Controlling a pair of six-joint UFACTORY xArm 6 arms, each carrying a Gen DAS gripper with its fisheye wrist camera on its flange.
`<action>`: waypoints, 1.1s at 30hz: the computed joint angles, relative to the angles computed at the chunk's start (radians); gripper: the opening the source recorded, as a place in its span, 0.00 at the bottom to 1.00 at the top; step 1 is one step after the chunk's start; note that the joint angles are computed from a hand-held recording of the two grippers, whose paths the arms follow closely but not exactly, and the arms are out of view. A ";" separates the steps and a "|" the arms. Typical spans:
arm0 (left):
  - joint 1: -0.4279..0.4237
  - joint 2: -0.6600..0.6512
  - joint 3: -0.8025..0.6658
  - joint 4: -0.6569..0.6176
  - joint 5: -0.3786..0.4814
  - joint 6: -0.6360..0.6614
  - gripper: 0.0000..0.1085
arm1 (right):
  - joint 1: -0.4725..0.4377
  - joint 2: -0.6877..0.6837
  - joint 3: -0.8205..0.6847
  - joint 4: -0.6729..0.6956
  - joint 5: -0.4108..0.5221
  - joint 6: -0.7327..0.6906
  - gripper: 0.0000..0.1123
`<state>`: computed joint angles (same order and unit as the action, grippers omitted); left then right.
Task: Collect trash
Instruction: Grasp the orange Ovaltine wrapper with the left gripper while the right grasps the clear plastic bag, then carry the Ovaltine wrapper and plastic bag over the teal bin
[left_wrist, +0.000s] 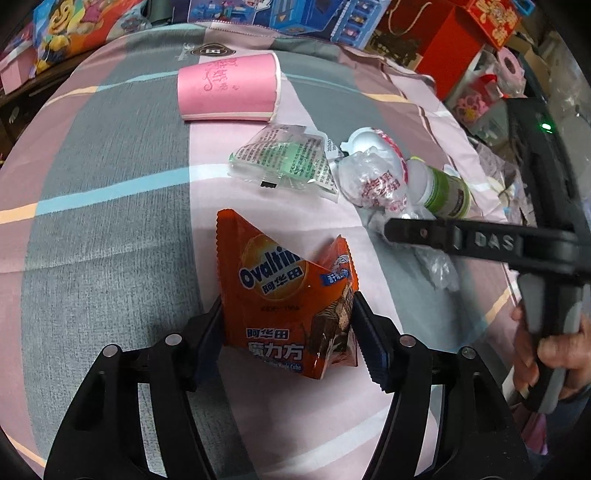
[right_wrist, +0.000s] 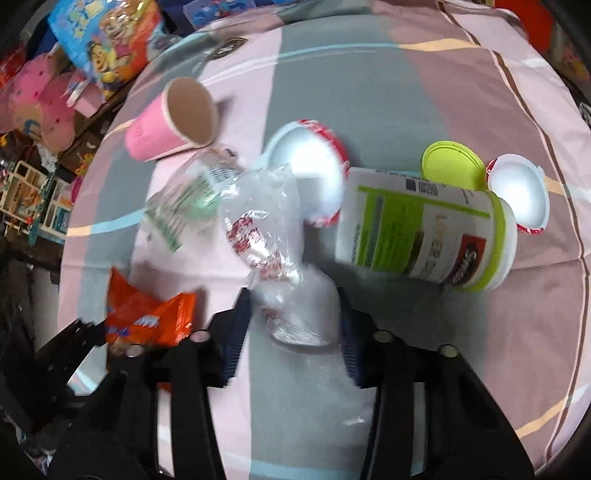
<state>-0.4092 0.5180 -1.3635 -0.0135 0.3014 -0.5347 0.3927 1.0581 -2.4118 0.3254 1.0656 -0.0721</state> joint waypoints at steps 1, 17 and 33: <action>0.000 0.000 -0.003 0.015 0.003 -0.018 0.59 | -0.001 -0.037 0.057 0.016 -0.020 -0.015 0.32; -0.051 0.006 -0.120 0.096 0.053 -0.057 0.31 | -0.093 -0.397 0.547 0.218 -0.224 -0.157 0.32; -0.170 0.316 -0.725 0.062 0.334 0.109 0.31 | -0.272 -0.537 0.763 0.379 -0.344 -0.221 0.32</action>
<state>-0.5788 0.8338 -2.0887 0.0489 0.6357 -0.4261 0.1208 0.5215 -1.6490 0.7045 0.7214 -0.2933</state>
